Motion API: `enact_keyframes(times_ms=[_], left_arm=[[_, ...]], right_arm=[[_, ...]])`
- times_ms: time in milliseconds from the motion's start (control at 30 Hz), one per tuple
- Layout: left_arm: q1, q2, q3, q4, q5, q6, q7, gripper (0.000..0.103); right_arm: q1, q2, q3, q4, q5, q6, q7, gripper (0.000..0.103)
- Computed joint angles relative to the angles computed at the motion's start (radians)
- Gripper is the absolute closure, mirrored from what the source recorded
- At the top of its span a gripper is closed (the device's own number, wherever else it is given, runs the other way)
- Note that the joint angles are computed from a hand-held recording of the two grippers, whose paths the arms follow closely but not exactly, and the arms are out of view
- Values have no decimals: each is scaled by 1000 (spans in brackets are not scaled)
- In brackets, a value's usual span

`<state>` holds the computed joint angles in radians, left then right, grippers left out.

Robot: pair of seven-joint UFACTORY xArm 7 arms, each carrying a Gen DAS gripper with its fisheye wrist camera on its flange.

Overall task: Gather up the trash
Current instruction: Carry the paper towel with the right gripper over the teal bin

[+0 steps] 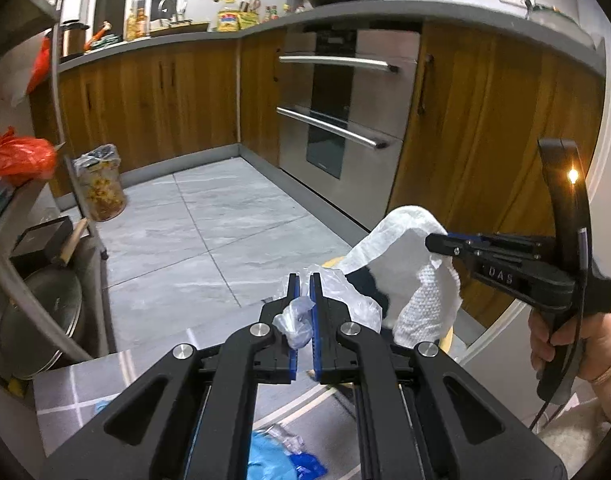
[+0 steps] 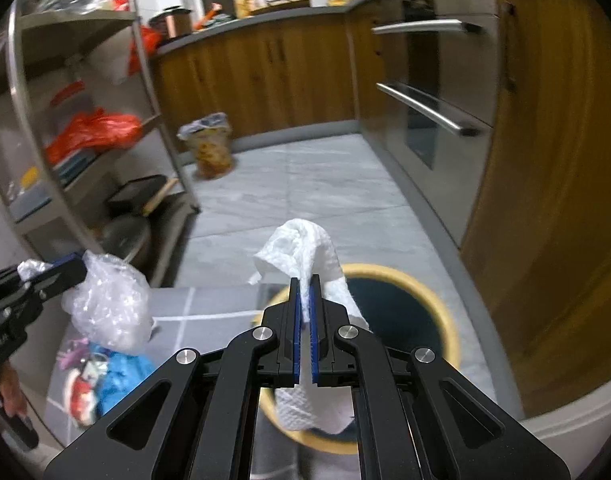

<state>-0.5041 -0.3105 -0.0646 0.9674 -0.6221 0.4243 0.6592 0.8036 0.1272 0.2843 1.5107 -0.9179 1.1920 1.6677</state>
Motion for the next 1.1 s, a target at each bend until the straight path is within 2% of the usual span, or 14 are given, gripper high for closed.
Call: enact_keyframes(times_ms=[300,633,933,1100], left_arm=[[-33,109,-74,18,11,-55,-9,98],[-18,218,-137,49,129,-82,-104,98],[-5,309,-180,74,290,-88,-220,98],[-2,321,-189,72,311,-102,-244,98]], right_arm=[[-74,-64,1,-147,95,-65,6,98],[-128,-89,14,-227,171,-94,7,98],[-155,-102,11,-283,232,-120,-10,98],[-163,-109,18,-295,228,-120,-6,98]])
